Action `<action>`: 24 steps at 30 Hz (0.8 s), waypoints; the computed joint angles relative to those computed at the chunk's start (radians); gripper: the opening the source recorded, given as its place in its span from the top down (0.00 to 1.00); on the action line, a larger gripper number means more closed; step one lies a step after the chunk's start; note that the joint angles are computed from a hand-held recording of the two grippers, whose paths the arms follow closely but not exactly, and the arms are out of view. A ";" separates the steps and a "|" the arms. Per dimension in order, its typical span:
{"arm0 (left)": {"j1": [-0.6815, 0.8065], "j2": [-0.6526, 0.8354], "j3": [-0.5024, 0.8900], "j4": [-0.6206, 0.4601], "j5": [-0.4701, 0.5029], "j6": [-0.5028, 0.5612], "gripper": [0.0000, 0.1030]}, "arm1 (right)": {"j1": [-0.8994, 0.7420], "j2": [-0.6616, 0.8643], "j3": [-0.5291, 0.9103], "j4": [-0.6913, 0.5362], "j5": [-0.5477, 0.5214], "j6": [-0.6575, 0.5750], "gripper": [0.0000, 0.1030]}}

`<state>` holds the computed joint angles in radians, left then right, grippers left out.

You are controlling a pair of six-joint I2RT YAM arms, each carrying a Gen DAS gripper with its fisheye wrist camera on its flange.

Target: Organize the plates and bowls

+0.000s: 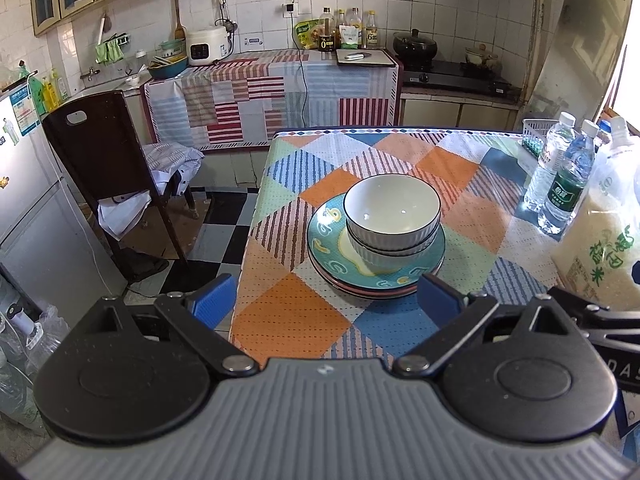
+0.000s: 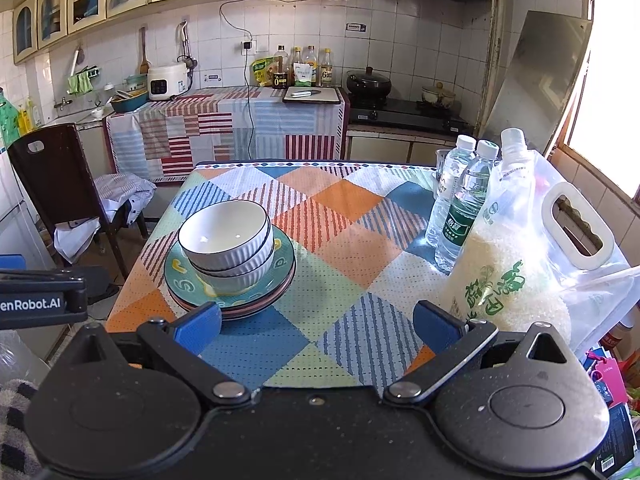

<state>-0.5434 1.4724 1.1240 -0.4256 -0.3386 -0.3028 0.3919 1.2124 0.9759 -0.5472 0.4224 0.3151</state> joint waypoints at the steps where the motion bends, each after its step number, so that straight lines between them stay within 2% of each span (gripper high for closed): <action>1: -0.002 0.000 0.000 0.000 -0.005 0.002 0.05 | 0.001 0.001 0.001 -0.001 0.002 0.000 0.00; 15: -0.005 0.011 0.016 -0.029 -0.004 -0.013 0.05 | 0.001 0.002 0.001 -0.007 0.007 0.000 0.00; 24: -0.021 0.014 0.003 -0.011 -0.023 -0.008 0.05 | 0.000 0.004 0.001 -0.007 0.008 -0.001 0.00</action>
<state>-0.5639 1.4862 1.1273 -0.4365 -0.3613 -0.3108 0.3922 1.2160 0.9773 -0.5540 0.4299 0.3144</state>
